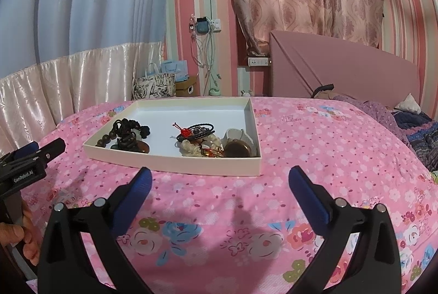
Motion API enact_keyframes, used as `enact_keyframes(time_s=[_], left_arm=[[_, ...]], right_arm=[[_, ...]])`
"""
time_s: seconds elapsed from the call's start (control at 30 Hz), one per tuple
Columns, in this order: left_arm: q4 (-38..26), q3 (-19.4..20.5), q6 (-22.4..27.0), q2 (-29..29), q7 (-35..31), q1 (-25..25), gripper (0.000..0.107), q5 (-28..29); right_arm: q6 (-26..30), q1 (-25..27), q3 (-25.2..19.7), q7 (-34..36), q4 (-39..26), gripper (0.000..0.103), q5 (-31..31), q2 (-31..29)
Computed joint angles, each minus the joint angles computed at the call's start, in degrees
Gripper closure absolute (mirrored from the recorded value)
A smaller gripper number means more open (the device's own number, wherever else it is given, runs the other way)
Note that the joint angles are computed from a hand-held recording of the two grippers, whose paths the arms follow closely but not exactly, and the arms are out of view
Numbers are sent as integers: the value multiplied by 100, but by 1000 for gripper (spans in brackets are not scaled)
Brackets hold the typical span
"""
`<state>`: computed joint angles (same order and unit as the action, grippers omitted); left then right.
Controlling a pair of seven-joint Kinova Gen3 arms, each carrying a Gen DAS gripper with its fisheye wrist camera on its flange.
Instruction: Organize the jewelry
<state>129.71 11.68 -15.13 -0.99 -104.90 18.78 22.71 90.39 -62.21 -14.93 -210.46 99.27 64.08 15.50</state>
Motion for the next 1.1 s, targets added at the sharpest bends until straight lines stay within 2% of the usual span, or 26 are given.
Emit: enact_keyframes(time_s=[0.17,0.47,0.6,1.1], left_arm=[[-19,-15,-5,31,75,7,7,-86],[-14,-23,-62,49,-2,66,7,3],[-24,-7,-84,65,-186,103,7,223],[-4,-36,-136,67,-194,109,7,224]], right_arm=[[-39,31,-7,-59,27,3,-28,-35],[-53,49,9,0,9,3,-17,-7],[-38,36,11,-27,8,3,-14,7],[-30,33,12,-18,7,3,-16,3]])
